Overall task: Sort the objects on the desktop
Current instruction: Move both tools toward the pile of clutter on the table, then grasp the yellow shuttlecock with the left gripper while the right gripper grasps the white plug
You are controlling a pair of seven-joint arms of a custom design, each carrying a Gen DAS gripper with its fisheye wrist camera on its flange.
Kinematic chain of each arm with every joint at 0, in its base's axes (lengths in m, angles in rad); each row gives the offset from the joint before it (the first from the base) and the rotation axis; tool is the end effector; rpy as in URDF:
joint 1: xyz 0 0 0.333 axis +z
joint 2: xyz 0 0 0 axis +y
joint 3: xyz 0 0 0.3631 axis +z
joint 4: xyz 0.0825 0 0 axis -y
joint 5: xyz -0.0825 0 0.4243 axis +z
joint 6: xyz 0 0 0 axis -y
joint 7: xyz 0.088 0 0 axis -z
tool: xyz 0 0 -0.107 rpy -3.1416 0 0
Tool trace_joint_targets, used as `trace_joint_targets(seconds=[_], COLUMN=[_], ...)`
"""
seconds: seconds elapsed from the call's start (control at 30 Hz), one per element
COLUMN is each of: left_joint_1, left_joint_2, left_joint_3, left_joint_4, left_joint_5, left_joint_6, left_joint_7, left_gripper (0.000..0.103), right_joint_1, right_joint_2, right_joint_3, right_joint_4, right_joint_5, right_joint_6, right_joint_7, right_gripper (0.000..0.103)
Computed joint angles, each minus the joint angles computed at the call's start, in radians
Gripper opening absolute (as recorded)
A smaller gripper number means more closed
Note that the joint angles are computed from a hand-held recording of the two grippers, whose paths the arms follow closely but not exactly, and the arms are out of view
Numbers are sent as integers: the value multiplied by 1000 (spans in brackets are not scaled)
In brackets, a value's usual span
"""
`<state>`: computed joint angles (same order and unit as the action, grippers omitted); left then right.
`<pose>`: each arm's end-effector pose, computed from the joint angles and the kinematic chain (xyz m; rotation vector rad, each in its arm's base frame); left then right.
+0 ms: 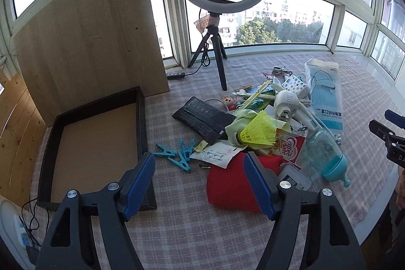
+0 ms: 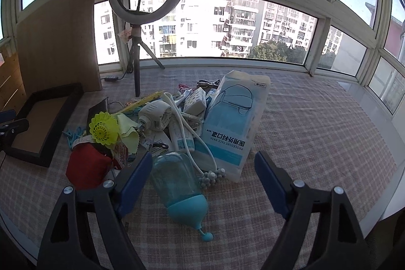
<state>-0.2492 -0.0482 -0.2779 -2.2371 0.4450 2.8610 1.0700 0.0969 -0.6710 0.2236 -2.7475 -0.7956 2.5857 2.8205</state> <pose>0.4981 -0.3194 0.4863 -1.4193 2.1812 -0.7546 0.3553 0.1334 0.4722 -1.4726 2.0997 -0.9648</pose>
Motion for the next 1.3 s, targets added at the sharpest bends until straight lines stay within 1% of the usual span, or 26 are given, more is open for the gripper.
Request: trace_joint_targets(seconds=[0.07,0.1,0.27,0.33,0.47,0.5,0.57,0.63,0.77,0.83,0.9,1.03,1.13,1.2,1.27,1.3], left_joint_1=[-13,-23,-72,-88,-126,-133,-146,-159,-191,-183,-187,-204,-195,-191,-189,-188], left_joint_2=[43,65,172,208,268,283,312,342,383,376,375,409,426,431,430,430], left_joint_3=[-5,-2,27,38,67,72,81,91,119,110,110,123,121,122,125,126], left_joint_4=[45,67,179,217,283,300,334,372,433,427,426,458,472,475,475,475], left_joint_5=[-13,-27,-105,-140,-148,-150,-153,-152,-118,-139,-137,-124,-155,-168,-174,-177], left_joint_6=[-20,-31,-102,-124,-161,-172,-193,-219,-270,-260,-255,-285,-309,-315,-313,-312], left_joint_7=[28,48,118,150,179,187,204,222,221,243,259,258,261,262,259,256], left_gripper=[68,68,57,54,54,54,54,55,54,52,52,52,52,48,40,39], right_joint_1=[-12,-21,-51,-53,-52,-47,-27,-11,0,15,37,50,58,68,62,60], right_joint_2=[46,73,235,299,412,437,483,519,564,575,584,609,626,630,636,639], right_joint_3=[-24,-32,-75,-94,-124,-137,-171,-196,-213,-226,-243,-244,-239,-238,-230,-227], right_joint_4=[20,34,114,145,204,215,234,248,265,264,259,273,289,293,302,306], right_joint_5=[-13,-20,-27,-16,6,23,89,163,249,323,432,545,613,677,660,652], right_joint_6=[45,66,171,206,258,273,308,339,370,391,415,425,419,423,420,419], right_joint_7=[-25,-36,-100,-130,-183,-203,-267,-335,-428,-496,-586,-681,-740,-797,-788,-783], right_gripper=[75,74,73,73,73,72,65,63,63,63,63,63,63,63,63,63])
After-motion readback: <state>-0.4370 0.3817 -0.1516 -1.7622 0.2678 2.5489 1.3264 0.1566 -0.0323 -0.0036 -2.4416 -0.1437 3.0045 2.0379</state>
